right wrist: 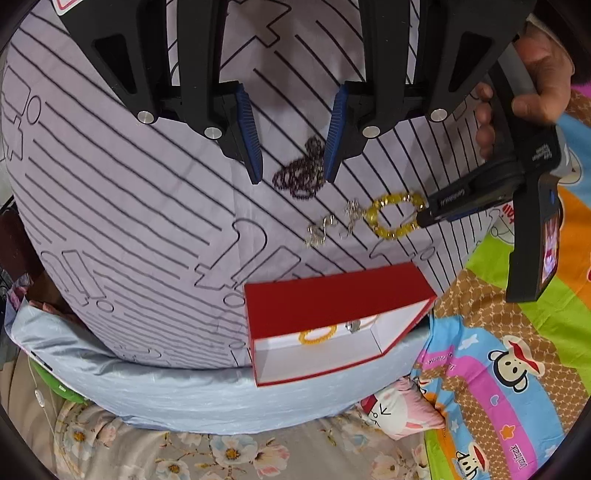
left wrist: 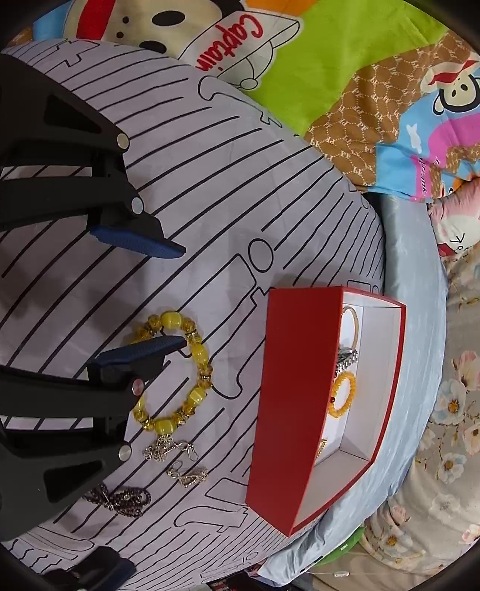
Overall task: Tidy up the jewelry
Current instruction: 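Withdraw both tools from the red box toward the remaining jewelry, then close the left tool on the yellow beaded bracelet while the right tool grasps the dark bead chain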
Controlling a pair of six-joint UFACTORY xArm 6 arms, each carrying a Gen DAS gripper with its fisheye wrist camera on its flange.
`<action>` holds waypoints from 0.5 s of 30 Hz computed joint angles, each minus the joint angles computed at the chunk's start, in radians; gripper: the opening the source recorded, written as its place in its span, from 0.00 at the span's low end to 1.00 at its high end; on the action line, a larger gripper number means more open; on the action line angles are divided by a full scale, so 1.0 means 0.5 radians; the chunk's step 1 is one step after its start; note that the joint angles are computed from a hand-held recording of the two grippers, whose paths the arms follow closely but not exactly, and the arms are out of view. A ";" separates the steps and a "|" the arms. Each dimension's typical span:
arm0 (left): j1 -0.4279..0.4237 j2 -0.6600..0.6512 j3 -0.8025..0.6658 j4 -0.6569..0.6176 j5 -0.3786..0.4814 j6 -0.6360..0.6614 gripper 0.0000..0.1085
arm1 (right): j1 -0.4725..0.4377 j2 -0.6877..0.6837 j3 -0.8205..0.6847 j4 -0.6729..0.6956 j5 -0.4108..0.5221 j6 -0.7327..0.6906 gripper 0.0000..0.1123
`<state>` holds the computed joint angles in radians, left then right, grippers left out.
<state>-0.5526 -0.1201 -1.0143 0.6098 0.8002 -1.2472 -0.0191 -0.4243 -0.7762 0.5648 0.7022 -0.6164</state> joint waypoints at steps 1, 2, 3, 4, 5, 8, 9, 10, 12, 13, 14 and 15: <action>0.004 0.007 0.003 0.003 -0.013 -0.012 0.39 | 0.000 -0.006 0.012 -0.004 0.006 0.001 0.30; 0.006 0.015 0.000 0.008 -0.018 -0.021 0.39 | 0.002 -0.012 0.024 -0.011 0.009 0.007 0.30; 0.010 0.028 -0.002 0.011 -0.037 -0.025 0.39 | 0.003 -0.016 0.033 -0.014 0.013 0.010 0.30; 0.010 0.042 -0.010 0.022 -0.033 -0.034 0.39 | 0.003 -0.017 0.039 -0.017 0.017 0.012 0.30; 0.009 0.054 -0.018 0.029 -0.028 -0.040 0.39 | 0.005 -0.019 0.043 -0.019 0.021 0.014 0.30; 0.001 0.081 -0.035 0.074 -0.030 -0.075 0.38 | 0.017 -0.023 0.053 -0.025 0.019 0.017 0.30; -0.003 0.086 -0.038 0.091 -0.026 -0.089 0.37 | 0.020 -0.020 0.049 -0.027 0.023 0.021 0.30; -0.004 0.090 -0.040 0.099 -0.029 -0.093 0.31 | 0.024 -0.020 0.051 -0.027 0.023 0.023 0.30; -0.013 0.091 -0.039 0.120 -0.036 -0.102 0.20 | 0.034 -0.020 0.058 -0.033 0.021 0.027 0.30; -0.014 0.090 -0.037 0.126 -0.041 -0.097 0.14 | 0.040 -0.017 0.060 -0.036 0.021 0.030 0.30; -0.024 0.090 -0.035 0.137 -0.035 -0.097 0.08 | 0.047 -0.012 0.059 -0.038 0.019 0.033 0.30; -0.029 0.086 -0.031 0.144 -0.035 -0.100 0.08 | 0.055 -0.009 0.062 -0.042 0.015 0.039 0.30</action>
<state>-0.5672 -0.0772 -1.0298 0.6818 0.7828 -1.2971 0.0083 -0.4289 -0.7453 0.5436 0.7100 -0.5967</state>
